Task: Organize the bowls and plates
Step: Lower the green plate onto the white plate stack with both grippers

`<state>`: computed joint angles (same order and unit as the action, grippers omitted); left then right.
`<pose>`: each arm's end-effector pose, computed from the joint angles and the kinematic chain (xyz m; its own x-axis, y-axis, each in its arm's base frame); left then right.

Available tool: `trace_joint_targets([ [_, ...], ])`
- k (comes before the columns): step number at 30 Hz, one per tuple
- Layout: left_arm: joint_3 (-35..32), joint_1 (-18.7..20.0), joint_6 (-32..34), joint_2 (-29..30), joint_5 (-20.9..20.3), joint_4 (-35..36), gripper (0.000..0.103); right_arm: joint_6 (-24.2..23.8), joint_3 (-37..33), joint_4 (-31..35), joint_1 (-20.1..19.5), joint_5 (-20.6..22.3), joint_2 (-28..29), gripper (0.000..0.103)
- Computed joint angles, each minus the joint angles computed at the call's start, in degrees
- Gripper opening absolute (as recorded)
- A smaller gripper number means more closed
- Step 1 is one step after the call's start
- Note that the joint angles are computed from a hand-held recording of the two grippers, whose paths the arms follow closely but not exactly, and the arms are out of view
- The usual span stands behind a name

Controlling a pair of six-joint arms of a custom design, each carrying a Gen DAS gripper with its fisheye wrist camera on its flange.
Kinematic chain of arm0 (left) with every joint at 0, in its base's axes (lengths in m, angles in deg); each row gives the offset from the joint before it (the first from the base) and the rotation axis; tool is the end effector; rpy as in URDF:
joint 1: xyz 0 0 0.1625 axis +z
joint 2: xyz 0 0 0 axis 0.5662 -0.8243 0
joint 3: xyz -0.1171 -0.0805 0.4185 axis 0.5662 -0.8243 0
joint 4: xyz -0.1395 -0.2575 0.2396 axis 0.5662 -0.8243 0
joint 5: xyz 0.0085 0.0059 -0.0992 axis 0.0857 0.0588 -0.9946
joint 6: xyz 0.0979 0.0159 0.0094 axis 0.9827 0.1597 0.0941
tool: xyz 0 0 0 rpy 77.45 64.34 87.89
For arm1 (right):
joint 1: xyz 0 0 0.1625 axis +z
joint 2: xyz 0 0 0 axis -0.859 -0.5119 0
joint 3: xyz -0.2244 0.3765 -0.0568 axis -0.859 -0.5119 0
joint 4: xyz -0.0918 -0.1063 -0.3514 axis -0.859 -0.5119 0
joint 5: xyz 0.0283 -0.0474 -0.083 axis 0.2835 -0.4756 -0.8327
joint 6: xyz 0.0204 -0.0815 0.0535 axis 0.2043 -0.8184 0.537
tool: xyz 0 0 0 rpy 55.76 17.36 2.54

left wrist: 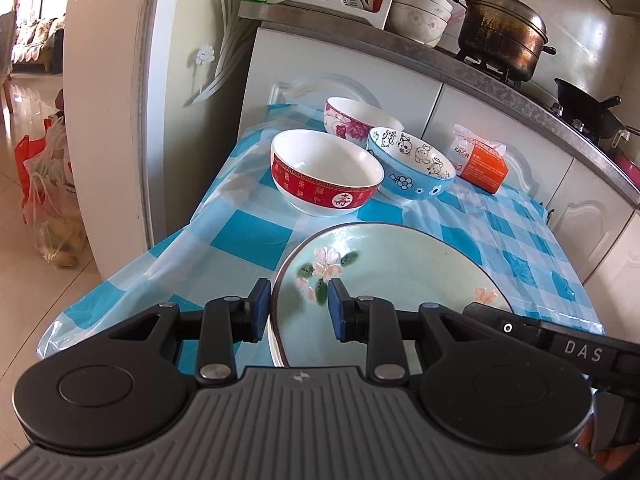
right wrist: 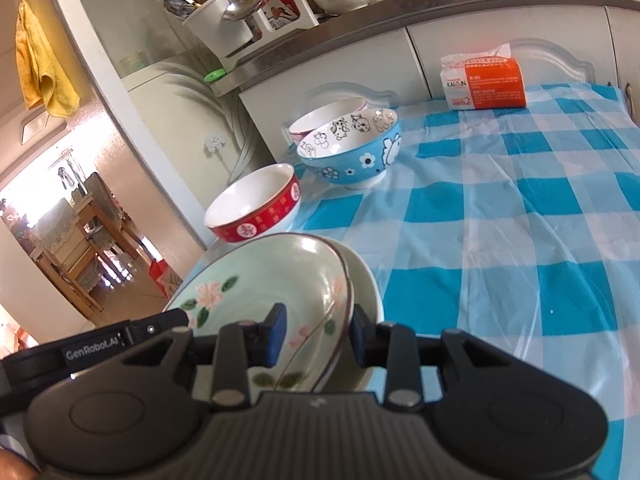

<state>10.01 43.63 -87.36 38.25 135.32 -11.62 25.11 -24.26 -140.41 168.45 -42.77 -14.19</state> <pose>0.0138 -0.7435 0.2311 -0.8207 0.2400 -0.5186 0.5408 0.6193 -0.5692 0.3282 -0.6811 -0.0558 -0.9392 0.0378 0.3414 -0.2674 0.5434 -0.7957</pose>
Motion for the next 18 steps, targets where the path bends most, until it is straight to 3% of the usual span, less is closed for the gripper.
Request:
trace_joint_targets([
  [5, 0.7, 0.0, 0.2, -0.7, 0.4, -0.9, 0.034, -4.1, -0.9, 0.0, 0.7, -1.2, 0.7, 0.047],
  [9, 1.4, -0.1, 0.3, -1.4, 0.3, -1.9, 0.049, -2.9, 0.3, 0.1, 0.5, -0.2, -0.1, 0.051],
  [13, 2.2, -0.3, 0.6, -2.0, -0.5, -2.8, 0.055, -1.4, 1.5, -0.8, 0.4, 0.5, -1.0, 0.053],
  [15, 3.2, -0.4, 0.8, -2.5, -1.0, -4.0, 0.065, -1.1, 2.4, -2.0, 0.4, 0.9, -1.4, 0.055],
  [17, 4.8, -0.6, 1.4, -3.4, -1.4, -5.7, 0.072, -1.9, 2.8, -4.8, 0.7, 0.3, -1.4, 0.066],
  [18, 5.1, -0.7, 1.5, -3.6, -1.6, -6.0, 0.079, -2.8, 2.8, -6.1, 0.9, -0.5, -1.3, 0.082],
])
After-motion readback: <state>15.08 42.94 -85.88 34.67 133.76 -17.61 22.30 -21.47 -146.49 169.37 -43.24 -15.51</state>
